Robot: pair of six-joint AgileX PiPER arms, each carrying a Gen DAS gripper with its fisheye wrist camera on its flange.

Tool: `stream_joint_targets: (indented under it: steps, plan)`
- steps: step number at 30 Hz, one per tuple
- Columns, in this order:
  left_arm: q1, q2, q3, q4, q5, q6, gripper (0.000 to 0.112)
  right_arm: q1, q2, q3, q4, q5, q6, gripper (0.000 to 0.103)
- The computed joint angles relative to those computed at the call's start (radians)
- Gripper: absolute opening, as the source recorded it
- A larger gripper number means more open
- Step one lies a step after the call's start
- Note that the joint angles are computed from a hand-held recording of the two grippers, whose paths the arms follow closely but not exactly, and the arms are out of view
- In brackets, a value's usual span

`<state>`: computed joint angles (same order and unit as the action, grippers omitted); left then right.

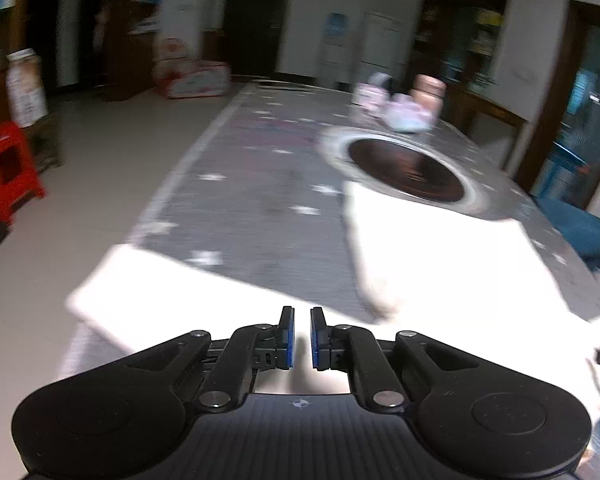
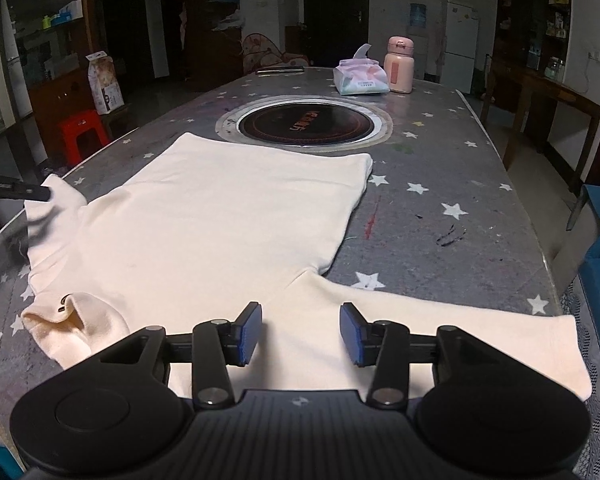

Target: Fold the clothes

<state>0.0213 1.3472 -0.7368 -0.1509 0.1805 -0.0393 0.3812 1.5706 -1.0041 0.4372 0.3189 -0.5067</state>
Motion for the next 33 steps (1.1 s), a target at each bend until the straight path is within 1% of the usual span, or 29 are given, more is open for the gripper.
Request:
stream_joint_targets:
  steps: [2,3,5,7,10,11,12,13,17,22,25,26,28,30,31,33]
  plan:
    - [-0.056,0.026,-0.015,0.033,-0.017,-0.038,0.009,0.001,0.001,0.004,0.002,-0.002,0.0,0.044]
    - [-0.078,0.039,-0.019,0.087,-0.031,-0.091,0.009,0.001,0.002,0.007,0.006,-0.002,-0.004,0.044]
    - [-0.117,0.067,-0.032,0.268,-0.056,-0.271,0.009,0.0,0.002,0.011,0.023,-0.002,-0.019,0.044]
    - [-0.135,0.098,-0.048,0.375,-0.065,-0.377,0.009,0.0,0.003,0.014,0.03,-0.002,-0.026,0.044]
    - [-0.154,0.128,-0.065,0.511,-0.027,-0.501,0.009,-0.003,0.005,0.018,0.041,-0.002,-0.036,0.044]
    - [-0.16,0.126,-0.06,0.576,-0.017,-0.555,0.009,-0.004,0.005,0.019,0.045,-0.002,-0.038,0.044]
    - [-0.165,0.122,-0.057,0.606,-0.003,-0.579,0.009,-0.007,0.006,0.02,0.049,-0.001,-0.043,0.044]
    - [-0.167,0.115,-0.057,0.597,0.015,-0.565,0.009,-0.008,0.007,0.021,0.05,-0.001,-0.044,0.044]
    - [-0.146,0.094,-0.058,0.436,0.045,-0.399,0.012,-0.016,0.012,0.024,0.062,0.002,-0.058,0.044]
    - [-0.125,0.086,-0.107,0.127,0.049,-0.136,0.013,-0.024,0.017,0.025,0.083,0.005,-0.076,0.045]
    - [-0.124,0.127,-0.146,-0.075,0.033,0.054,0.013,-0.024,0.017,0.026,0.084,0.005,-0.075,0.045]
    - [-0.125,0.146,-0.159,-0.113,0.028,0.088,0.013,-0.024,0.016,0.026,0.084,0.004,-0.073,0.045]
    - [-0.124,0.183,-0.18,-0.111,0.027,0.079,0.013,-0.024,0.014,0.028,0.083,0.003,-0.07,0.045]
    - [-0.115,0.216,-0.196,-0.067,0.036,0.031,0.013,-0.024,0.01,0.03,0.078,0.003,-0.063,0.045]
    - [-0.107,0.226,-0.196,-0.079,0.036,0.045,0.013,-0.025,0.008,0.031,0.072,0.003,-0.057,0.045]
    - [-0.087,0.227,-0.177,-0.18,0.021,0.154,0.012,-0.03,0.005,0.034,0.065,0.003,-0.051,0.045]
